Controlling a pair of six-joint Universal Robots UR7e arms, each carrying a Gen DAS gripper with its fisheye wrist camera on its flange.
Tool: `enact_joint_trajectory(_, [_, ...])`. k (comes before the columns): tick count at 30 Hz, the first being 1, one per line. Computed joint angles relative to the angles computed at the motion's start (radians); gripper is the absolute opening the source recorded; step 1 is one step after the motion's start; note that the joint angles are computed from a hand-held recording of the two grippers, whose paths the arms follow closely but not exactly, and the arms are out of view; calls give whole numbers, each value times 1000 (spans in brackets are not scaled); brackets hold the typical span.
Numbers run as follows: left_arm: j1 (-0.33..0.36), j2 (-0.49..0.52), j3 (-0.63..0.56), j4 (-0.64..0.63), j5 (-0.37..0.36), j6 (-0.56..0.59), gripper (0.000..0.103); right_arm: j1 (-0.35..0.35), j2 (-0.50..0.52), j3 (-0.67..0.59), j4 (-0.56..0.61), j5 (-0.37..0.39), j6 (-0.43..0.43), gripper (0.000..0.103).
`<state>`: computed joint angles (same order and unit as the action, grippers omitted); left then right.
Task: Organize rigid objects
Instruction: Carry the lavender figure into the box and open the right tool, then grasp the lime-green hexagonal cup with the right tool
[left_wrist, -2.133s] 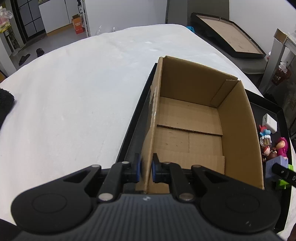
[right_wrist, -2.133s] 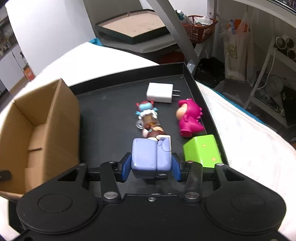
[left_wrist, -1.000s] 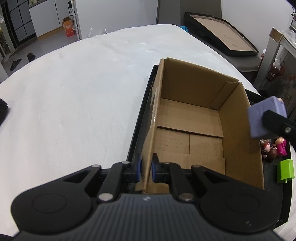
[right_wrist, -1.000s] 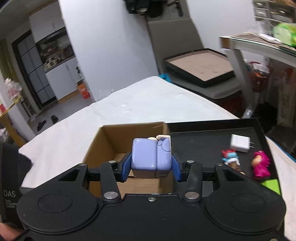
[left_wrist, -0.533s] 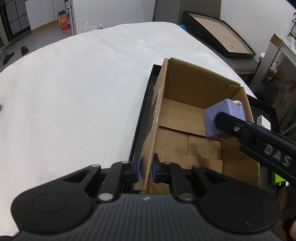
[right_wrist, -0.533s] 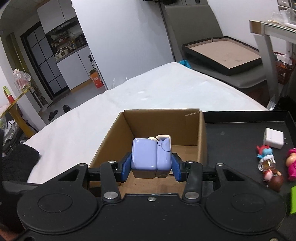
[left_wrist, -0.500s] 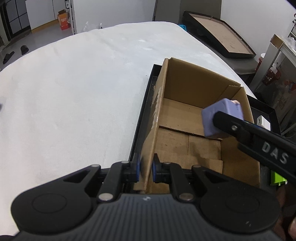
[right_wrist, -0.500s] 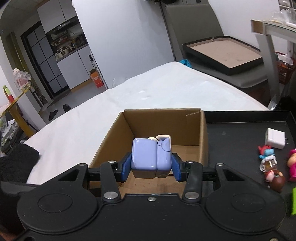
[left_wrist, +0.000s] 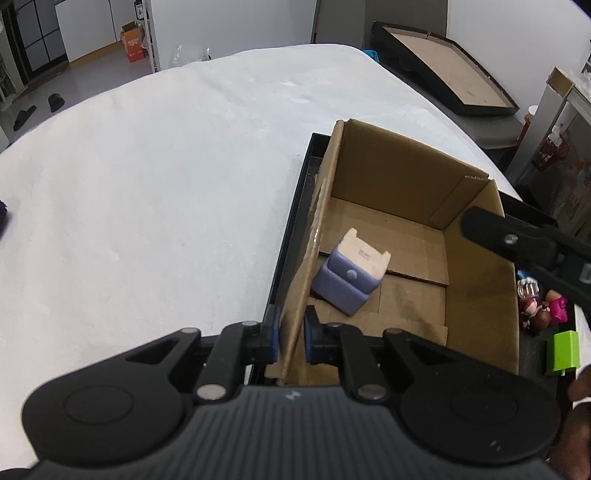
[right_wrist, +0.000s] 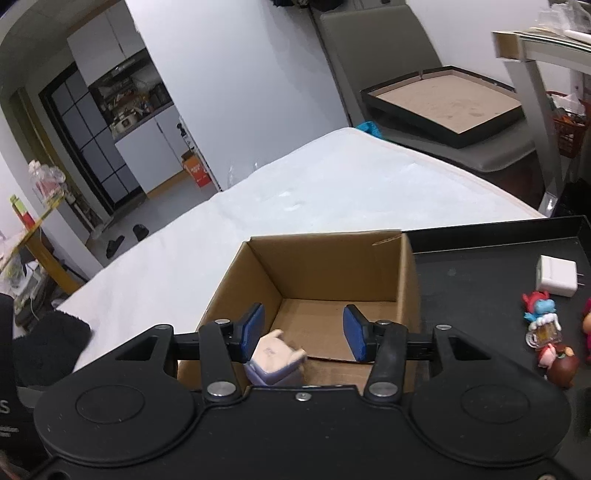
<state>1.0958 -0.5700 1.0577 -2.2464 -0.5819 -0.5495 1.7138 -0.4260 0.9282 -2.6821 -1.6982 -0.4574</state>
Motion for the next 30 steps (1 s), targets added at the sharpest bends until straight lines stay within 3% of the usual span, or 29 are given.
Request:
enact_joint_trajectory(4, [-7,19,-41,74,17,-28,12,-4,-19,20,-32,-11,8,57])
enact_joint_trajectory(10, [-15,43,-93,180,34,-72,16,-13,-44,42,-63,-31,27,59])
enact_joint_trajectory(13, [-20,51,-115,220,33,-120,31,-13,-52,56,-94,-79,41,60])
enact_joint_trajectory(15, [-28,60,-130,253,48,-146,51,-12,-51,59,-109,-133,52,60])
enact_joint_trajectory(18, [-42,73,-142,263,77,-143,63,-21,-51,53,-111,-190,76,60])
enact_joint_trajectory(24, [-62,104,-198,336,114,-183,77,-31,-40,11,-115,-313,110,62])
enact_joint_trajectory(30, [-74,125,-236,404,138,-223,80,-38,-8,-60,-67,-473,146,62])
